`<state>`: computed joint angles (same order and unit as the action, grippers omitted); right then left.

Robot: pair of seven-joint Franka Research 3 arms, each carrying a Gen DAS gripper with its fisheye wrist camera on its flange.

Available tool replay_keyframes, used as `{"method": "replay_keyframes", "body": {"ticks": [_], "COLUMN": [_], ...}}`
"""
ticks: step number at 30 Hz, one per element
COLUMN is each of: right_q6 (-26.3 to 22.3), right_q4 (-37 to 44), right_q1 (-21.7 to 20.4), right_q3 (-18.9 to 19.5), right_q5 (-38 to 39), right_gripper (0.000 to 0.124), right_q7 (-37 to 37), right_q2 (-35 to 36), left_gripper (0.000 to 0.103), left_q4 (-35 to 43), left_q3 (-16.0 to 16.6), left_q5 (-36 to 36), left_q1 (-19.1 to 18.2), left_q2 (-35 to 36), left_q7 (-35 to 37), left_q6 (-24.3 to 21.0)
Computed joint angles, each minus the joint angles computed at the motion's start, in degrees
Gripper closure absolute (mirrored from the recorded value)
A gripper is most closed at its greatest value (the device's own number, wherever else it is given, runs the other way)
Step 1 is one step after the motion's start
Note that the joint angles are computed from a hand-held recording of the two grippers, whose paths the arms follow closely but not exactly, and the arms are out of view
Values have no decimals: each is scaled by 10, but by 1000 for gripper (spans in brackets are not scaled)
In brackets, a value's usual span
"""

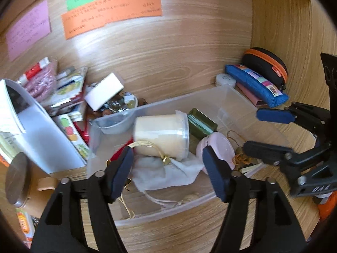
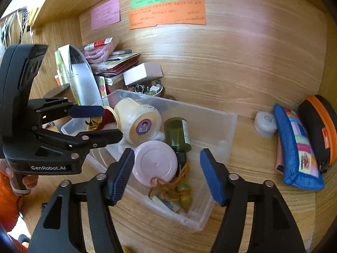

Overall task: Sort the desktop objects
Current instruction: 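Open right gripper to drop beads into bin while left gripper releases seashell inside, then pull both open grippers back from the bin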

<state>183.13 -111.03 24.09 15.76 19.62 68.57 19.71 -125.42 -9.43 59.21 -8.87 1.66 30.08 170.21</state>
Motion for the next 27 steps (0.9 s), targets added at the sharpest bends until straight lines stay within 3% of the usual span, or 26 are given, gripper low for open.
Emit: {"method": "replay_keyframes", "body": {"ticks": [2,7,14,16,22,27], "right_q6": [2,13,40,52,69,79], "right_q4": [-8,-38,-92,-108,-153,-188], "right_q1": [-49,-86,-94,-120,-258,-446], "right_q3": [54,98,116,148,295,490], "right_q5": [24,62,94,101,84,66], "right_gripper": [57,56,45,43,41,41], "right_q7": [-17,-42,-51,-56,-29,0], "right_q2": [-8,-41,-92,-104,-132,-140], "left_gripper": [28,10,7,6,3,2], "left_q4": [-7,-33,-74,-89,-135,-176], "left_q3": [-1,-18,-47,-49,-68,-78], "left_q5": [20,76,103,96,102,71], "left_q1": [-1,7,16,18,39,50], "left_q2": [-14,-57,-118,-136,-193,-231], "left_q7": [-23,-91,-138,-138,-176,-170], "left_q6": [-15,-33,-63,-56,-43,-37]}}
